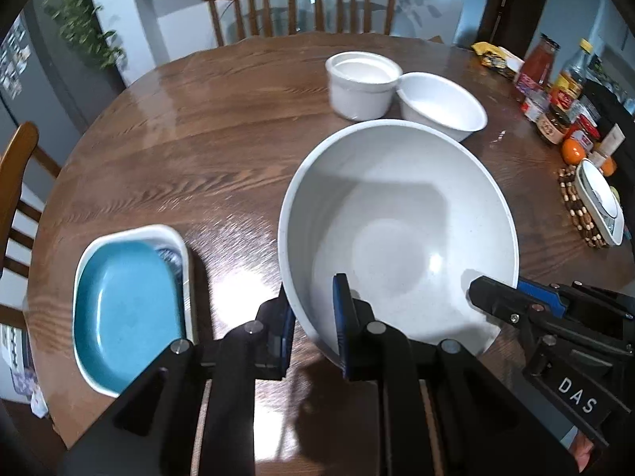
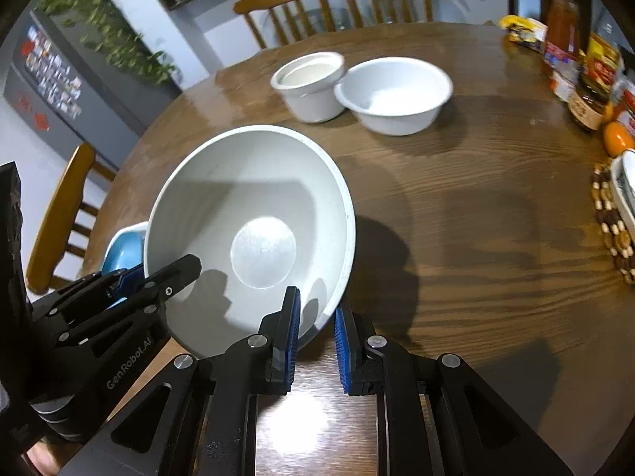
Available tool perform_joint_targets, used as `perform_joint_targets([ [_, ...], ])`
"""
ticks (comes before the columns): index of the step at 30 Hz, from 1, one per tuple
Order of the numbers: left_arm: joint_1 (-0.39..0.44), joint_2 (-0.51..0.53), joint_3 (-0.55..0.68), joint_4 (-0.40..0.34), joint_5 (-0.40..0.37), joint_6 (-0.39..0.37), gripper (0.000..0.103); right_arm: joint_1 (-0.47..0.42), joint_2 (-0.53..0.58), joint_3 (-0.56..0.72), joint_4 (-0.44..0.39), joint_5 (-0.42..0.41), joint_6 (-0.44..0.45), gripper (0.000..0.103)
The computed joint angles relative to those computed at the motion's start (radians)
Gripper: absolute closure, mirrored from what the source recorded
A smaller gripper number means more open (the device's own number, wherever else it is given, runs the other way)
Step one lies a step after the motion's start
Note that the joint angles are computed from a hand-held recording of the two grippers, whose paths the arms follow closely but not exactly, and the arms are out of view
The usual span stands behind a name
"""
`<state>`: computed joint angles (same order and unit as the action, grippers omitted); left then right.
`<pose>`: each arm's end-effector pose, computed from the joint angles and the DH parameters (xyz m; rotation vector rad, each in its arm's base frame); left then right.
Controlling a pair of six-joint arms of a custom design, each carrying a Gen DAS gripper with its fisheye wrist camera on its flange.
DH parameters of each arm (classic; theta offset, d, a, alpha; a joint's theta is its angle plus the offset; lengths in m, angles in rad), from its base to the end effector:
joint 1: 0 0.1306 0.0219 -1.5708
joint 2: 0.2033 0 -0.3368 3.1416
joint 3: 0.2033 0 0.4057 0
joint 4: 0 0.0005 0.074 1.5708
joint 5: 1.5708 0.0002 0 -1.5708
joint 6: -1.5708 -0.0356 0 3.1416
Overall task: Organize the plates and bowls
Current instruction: 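Lift the large white bowl and carry it beside the teal bowl stack, then lower the large white bowl onto the table and open both grippers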
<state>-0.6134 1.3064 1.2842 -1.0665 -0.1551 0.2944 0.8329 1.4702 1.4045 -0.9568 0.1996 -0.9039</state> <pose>0.3769 -0.2592 0.3609 0.3696 2.6148 -0.1002 0.3540 0.3781 0.3460 0.1662 2.6074 0.3917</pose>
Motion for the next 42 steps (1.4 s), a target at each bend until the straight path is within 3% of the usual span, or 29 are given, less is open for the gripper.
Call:
perform_joint_targets([
  [12, 0.082, -0.025, -0.045, -0.050, 0.026, 0.016, 0.088, 0.026, 0.120, 0.116, -0.022, -0.078, 0.044, 0.085],
  [23, 0.101, -0.006, -0.047, -0.063, 0.044, 0.028, 0.083, 0.033, 0.155, 0.167, -0.068, -0.069, 0.047, 0.084],
  [26, 0.100, -0.017, -0.053, -0.059, 0.025, 0.031, 0.068, 0.036, 0.158, 0.175, -0.076, -0.065, 0.046, 0.082],
  [28, 0.097, -0.029, -0.058, -0.058, 0.017, 0.033, 0.053, 0.040, 0.161, 0.185, -0.087, -0.045, 0.048, 0.076],
  [30, 0.092, -0.041, -0.059, -0.057, -0.011, 0.029, 0.046, 0.043, 0.153, 0.184, -0.084, -0.026, 0.045, 0.066],
  [42, 0.078, -0.106, -0.065, -0.037, -0.014, 0.034, 0.045, 0.052, 0.085, 0.143, -0.056, 0.038, 0.028, 0.064],
])
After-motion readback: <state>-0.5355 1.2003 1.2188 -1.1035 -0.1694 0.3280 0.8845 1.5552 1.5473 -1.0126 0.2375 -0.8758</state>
